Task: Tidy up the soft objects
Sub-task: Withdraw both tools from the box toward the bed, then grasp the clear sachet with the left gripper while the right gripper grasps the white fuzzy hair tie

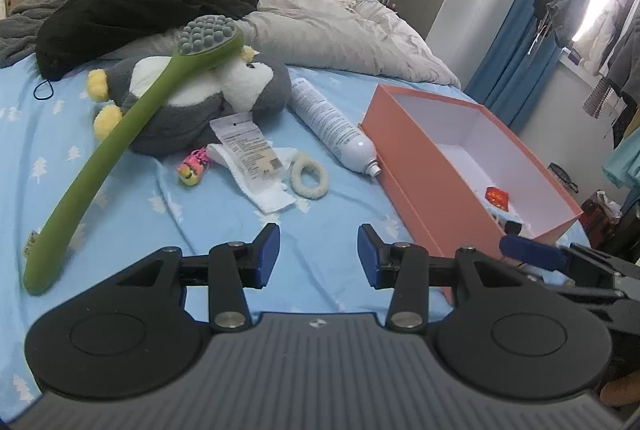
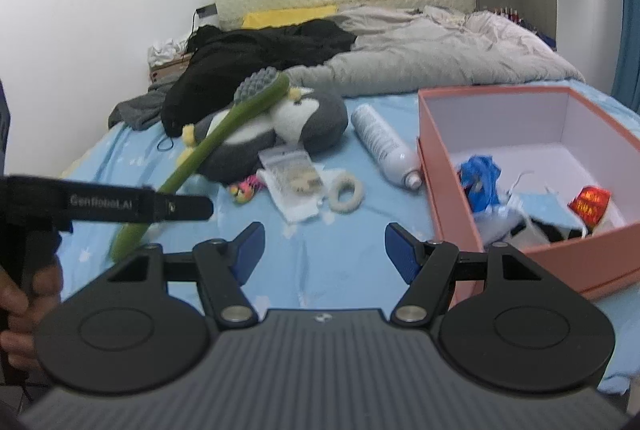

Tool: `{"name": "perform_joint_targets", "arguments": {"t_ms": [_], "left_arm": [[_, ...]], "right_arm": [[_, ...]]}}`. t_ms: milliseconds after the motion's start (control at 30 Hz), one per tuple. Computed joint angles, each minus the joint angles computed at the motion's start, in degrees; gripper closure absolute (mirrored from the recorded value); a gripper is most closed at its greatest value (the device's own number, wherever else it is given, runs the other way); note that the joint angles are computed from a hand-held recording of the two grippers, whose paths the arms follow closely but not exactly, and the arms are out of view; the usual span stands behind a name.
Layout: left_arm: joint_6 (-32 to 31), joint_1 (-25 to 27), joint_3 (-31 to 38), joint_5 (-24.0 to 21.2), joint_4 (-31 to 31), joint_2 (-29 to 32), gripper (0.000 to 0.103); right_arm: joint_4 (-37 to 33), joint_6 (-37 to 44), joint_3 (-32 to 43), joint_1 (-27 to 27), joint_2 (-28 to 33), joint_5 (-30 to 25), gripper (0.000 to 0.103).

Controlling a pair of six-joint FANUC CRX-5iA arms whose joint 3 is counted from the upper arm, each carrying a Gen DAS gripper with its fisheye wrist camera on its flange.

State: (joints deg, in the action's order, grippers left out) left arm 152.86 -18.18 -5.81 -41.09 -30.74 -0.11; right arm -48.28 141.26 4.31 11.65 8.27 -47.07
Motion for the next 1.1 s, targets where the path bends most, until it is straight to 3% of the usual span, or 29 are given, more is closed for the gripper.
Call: {"name": "perform_joint_targets", "arguments": {"t_ms": [667,1100], "left_arm": [[-4.6,9.0,-3.1,5.8,6.5,3.8,0.054],[-13.8,17.8,-3.1,15.1,17.0,11.6,0.055]], "right_arm": [[2.0,-2.1,6.5,4.6,9.1,0.9,0.034],[9.7,-7.1,16.1,9.9,21.1,4.3,0.035]]}}
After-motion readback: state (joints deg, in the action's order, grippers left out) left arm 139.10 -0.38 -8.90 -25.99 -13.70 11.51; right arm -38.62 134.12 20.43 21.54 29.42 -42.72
